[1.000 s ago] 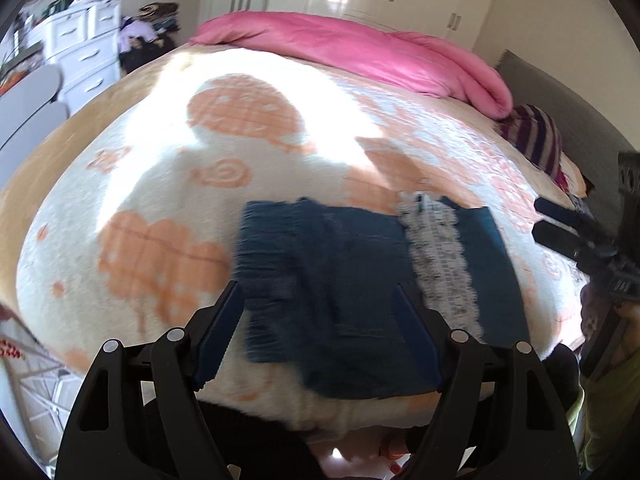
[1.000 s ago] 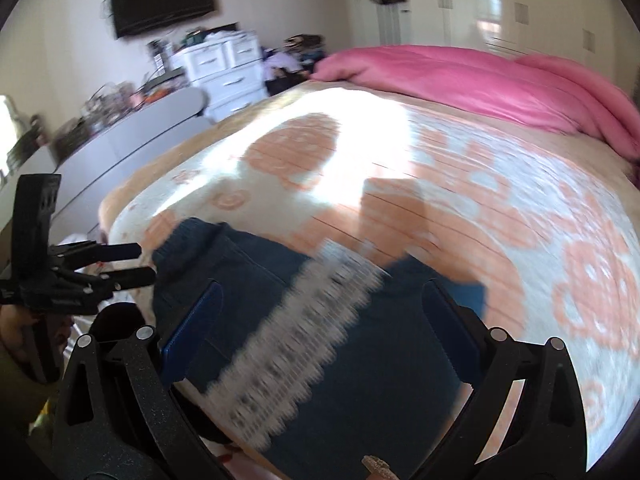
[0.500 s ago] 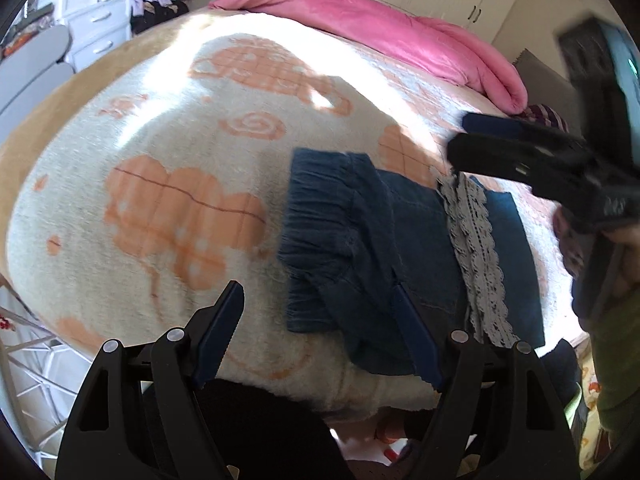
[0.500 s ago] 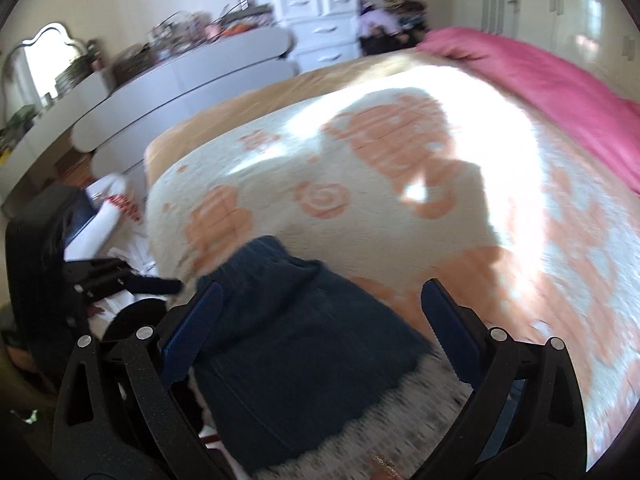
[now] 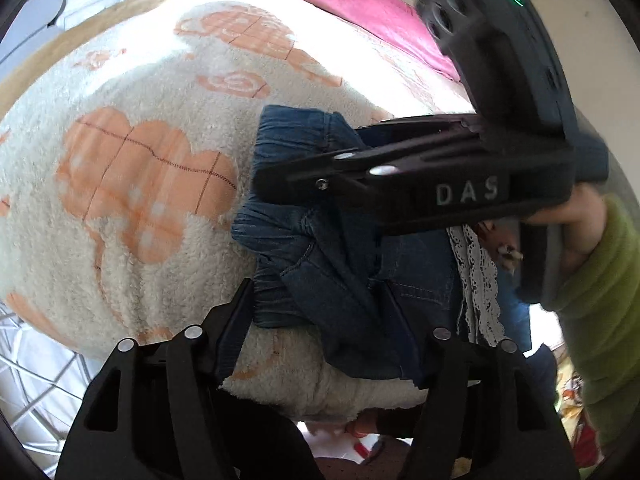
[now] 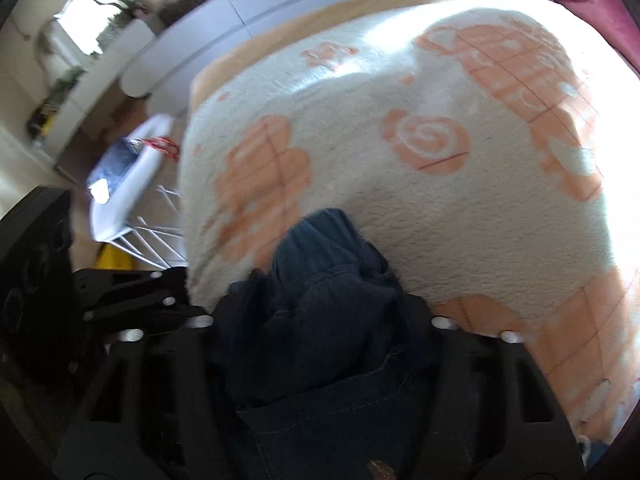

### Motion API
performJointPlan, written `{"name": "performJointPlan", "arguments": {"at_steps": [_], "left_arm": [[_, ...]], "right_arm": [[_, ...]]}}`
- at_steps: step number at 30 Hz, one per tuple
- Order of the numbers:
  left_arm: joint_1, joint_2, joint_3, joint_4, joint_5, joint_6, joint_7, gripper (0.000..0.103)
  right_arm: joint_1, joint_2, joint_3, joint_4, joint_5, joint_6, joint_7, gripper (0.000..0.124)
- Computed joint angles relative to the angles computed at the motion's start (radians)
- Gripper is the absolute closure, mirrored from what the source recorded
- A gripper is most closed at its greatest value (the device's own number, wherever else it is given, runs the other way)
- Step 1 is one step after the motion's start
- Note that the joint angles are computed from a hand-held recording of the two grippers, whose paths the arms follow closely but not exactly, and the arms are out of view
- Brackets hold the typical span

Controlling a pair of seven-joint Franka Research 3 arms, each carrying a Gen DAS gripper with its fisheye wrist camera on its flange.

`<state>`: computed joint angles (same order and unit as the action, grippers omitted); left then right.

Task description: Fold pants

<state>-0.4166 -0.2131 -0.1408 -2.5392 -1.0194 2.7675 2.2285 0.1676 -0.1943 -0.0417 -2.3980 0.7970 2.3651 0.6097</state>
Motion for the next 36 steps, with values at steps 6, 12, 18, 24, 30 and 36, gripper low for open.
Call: {"name": "performJointPlan", "arguments": {"at_steps": [6,12,18,24,30,36], "left_arm": [[-0.007,-0.021,0.027,0.004,-0.142,-0.064,0.118,0.024],[0.015,0.016,0.019,0.068,-0.312,-0.271,0.239,0.024],[0.024,0.013,-0.058,0.108,-0.405,-0.34,0.319,0.026],[-0.019,-0.007,-0.107,0.113,-0.348,-0.338,0.411,0.026],[-0.05,0.099,-0.144,0.19,-0.188,-0.332,0.329,0.025],[-0.06,0.119,-0.161,0.213,-0.117,-0.3,0.261,0.024]], "right_arm": [[-0.051,-0.146,-0.111,-0.08,0.198,-0.137,-0.177,0.097],[-0.152,-0.302,-0.199,-0.17,0.234,-0.219,-0.237,0.097],[-0.252,-0.433,-0.259,-0.257,0.24,-0.224,-0.271,0.082],[-0.373,-0.539,-0.29,-0.341,0.247,-0.155,-0.243,0.063],[-0.398,-0.589,-0.203,-0.421,0.078,-0.032,-0.151,0.063],[-0.455,-0.515,-0.028,-0.483,-0.158,0.139,0.114,0.062]]}}
